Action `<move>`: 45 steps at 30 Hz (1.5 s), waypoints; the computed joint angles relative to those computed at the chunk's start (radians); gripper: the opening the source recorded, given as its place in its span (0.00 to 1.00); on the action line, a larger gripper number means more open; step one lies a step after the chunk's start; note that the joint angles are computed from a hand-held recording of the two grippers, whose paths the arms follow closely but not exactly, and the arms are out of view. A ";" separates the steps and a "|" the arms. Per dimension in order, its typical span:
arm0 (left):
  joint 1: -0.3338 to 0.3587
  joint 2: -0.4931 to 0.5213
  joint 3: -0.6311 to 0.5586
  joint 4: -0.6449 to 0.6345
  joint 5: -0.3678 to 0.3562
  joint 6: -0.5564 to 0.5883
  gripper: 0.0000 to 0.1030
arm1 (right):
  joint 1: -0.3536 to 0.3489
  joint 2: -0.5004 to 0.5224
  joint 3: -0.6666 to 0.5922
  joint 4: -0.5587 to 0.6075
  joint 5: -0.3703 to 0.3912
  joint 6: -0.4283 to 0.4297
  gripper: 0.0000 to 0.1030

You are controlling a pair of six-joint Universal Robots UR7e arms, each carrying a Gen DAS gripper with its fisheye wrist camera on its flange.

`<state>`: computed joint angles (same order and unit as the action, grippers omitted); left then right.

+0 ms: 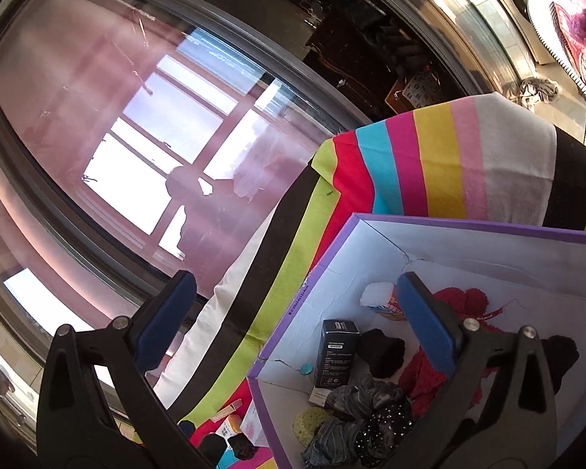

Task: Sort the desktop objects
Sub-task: 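Move both tools back over the striped table, then grasp the narrow orange box with the left tool while the right grasps the white pink-printed box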

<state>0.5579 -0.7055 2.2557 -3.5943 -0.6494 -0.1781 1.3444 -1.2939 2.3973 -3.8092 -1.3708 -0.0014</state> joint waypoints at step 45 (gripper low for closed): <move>0.402 -0.453 0.283 0.386 0.198 -0.343 0.45 | 0.467 0.690 -0.406 0.239 -0.669 -0.607 0.99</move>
